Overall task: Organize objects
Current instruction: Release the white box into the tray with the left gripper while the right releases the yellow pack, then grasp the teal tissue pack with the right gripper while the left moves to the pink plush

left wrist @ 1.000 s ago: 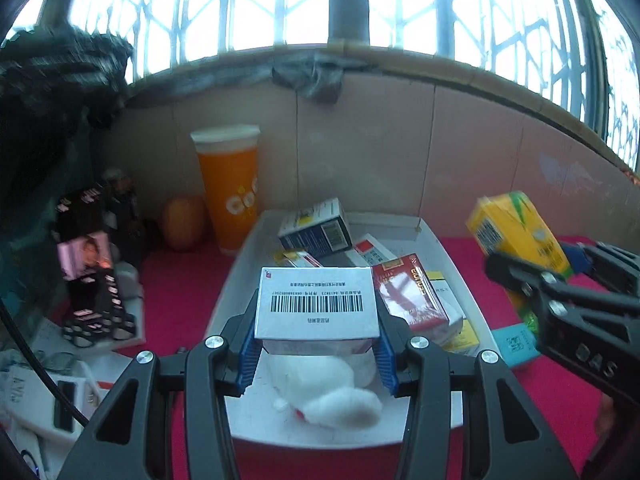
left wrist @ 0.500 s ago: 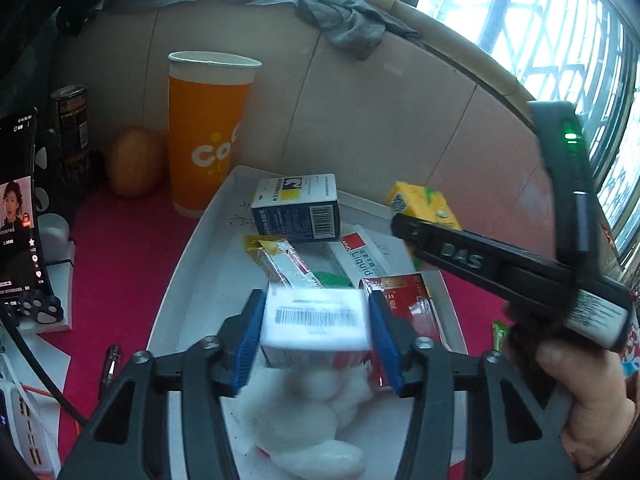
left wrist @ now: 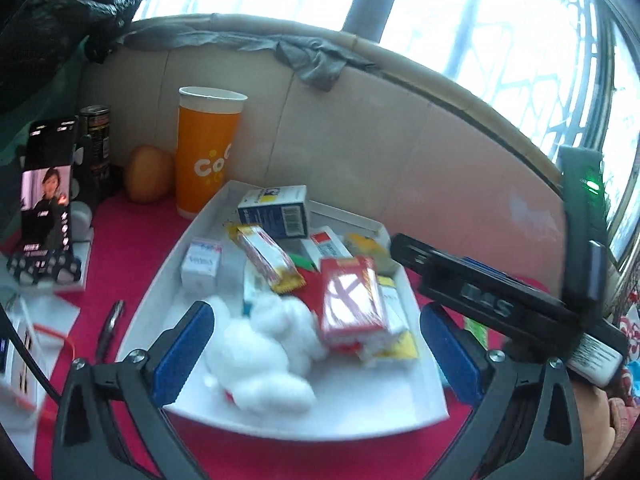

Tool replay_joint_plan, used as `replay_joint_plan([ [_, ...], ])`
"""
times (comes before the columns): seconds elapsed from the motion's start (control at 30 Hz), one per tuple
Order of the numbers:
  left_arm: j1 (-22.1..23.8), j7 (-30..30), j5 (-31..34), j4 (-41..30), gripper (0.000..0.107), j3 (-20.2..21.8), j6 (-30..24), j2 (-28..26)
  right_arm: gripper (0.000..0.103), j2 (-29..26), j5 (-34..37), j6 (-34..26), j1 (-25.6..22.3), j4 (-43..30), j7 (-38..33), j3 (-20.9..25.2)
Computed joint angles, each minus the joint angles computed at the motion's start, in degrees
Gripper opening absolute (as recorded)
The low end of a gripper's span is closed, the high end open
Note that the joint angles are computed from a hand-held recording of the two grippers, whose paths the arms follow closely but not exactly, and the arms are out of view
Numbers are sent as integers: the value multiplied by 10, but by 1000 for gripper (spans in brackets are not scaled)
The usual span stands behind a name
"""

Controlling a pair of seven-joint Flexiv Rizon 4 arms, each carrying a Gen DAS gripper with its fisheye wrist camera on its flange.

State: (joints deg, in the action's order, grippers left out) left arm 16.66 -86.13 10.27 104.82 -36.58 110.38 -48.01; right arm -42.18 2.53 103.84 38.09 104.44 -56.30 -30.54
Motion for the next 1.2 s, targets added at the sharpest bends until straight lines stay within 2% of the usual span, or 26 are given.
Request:
replay_joint_plan([
  [0.17,3,-20,36,49,103,6,54,5,95,42,74,111,57,134,-55,-24],
  [0.3,22,-29,83,65,103,-18,56,-5,95,63,147,180,62,227,-90,-13],
  [0.4,15,-22,98,67,103,-19,56,-9,95,64,198,202,64,271,-113,-12],
  [0.5,19,-4,118,69,103,-40,36,-26,95,68,223,209,32,290,-122,16],
  [0.53,26,7,126,70,103,-52,29,-36,95,71,222,209,8,291,-121,35],
  [0.57,35,25,137,71,103,-67,20,-49,95,82,240,204,-22,282,-151,71],
  [0.63,48,53,147,77,103,-87,18,-69,95,97,187,210,-102,276,-147,136],
  [0.7,88,81,158,83,103,-137,-12,-104,95,102,17,241,-182,284,-80,168],
  [0.73,108,93,161,87,103,-161,-15,-126,95,104,-77,237,-222,278,-72,183],
  [0.77,122,100,158,90,103,-176,-14,-143,95,107,-138,219,-260,264,-90,209],
  [0.8,130,105,151,92,103,-186,-15,-154,95,106,-172,179,-282,237,-143,233],
  [0.87,138,108,126,95,103,-195,-18,-166,95,106,-151,100,-278,197,-259,251],
  [0.9,140,110,114,96,103,-198,-18,-169,95,101,-171,50,-270,173,-298,244],
  [1.0,152,115,86,98,103,-213,-26,-188,95,81,-223,-55,-289,113,-340,266],
  [1.07,160,118,76,101,103,-220,-28,-198,95,63,-228,-76,-272,86,-353,245],
  [1.2,163,129,66,101,103,-226,-34,-203,95,37,-249,-144,-314,36,-400,294],
])
